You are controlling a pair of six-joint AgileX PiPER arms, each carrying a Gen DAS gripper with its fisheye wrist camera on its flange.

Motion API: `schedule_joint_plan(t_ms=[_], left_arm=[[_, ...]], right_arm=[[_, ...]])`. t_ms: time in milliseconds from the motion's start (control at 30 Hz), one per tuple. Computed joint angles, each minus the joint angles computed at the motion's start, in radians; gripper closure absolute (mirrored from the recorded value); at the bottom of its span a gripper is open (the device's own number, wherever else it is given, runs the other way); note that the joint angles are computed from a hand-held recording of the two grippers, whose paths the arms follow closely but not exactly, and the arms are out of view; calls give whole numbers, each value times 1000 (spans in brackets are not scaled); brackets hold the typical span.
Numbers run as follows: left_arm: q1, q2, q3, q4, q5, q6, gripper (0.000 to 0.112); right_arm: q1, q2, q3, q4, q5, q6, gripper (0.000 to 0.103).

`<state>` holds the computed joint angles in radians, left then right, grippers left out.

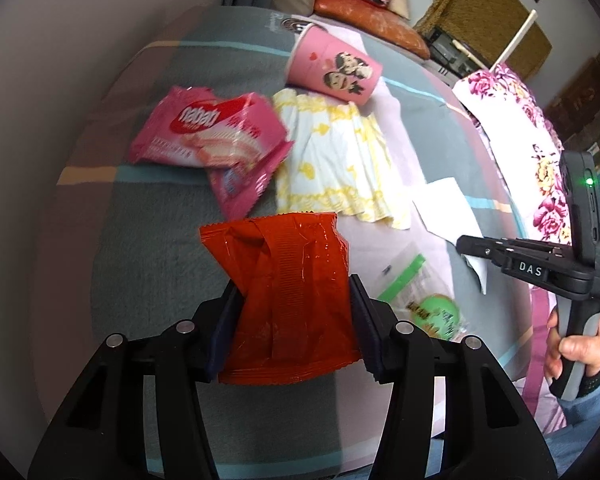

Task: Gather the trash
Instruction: 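Grasp the red packet with the left gripper while the right grasps the white tissue, then drop the red packet in the teal bin with left gripper while right drops the tissue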

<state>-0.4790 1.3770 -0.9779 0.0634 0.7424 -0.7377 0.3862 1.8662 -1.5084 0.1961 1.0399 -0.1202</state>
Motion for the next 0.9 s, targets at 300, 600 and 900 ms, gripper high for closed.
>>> schedule_joint_plan(t_ms=[300,600,900], left_arm=[[-82,151,-219,31,38,13,59],[-188,406,-581,31,134,88,59],[-275,704,-1041,-7,297,165,59]], right_arm=[[-141,-101,43,131,-5,-76,96],[-323,-152,58,198,-1,-120,96],[-547,-167,58,274,8,-220,96]])
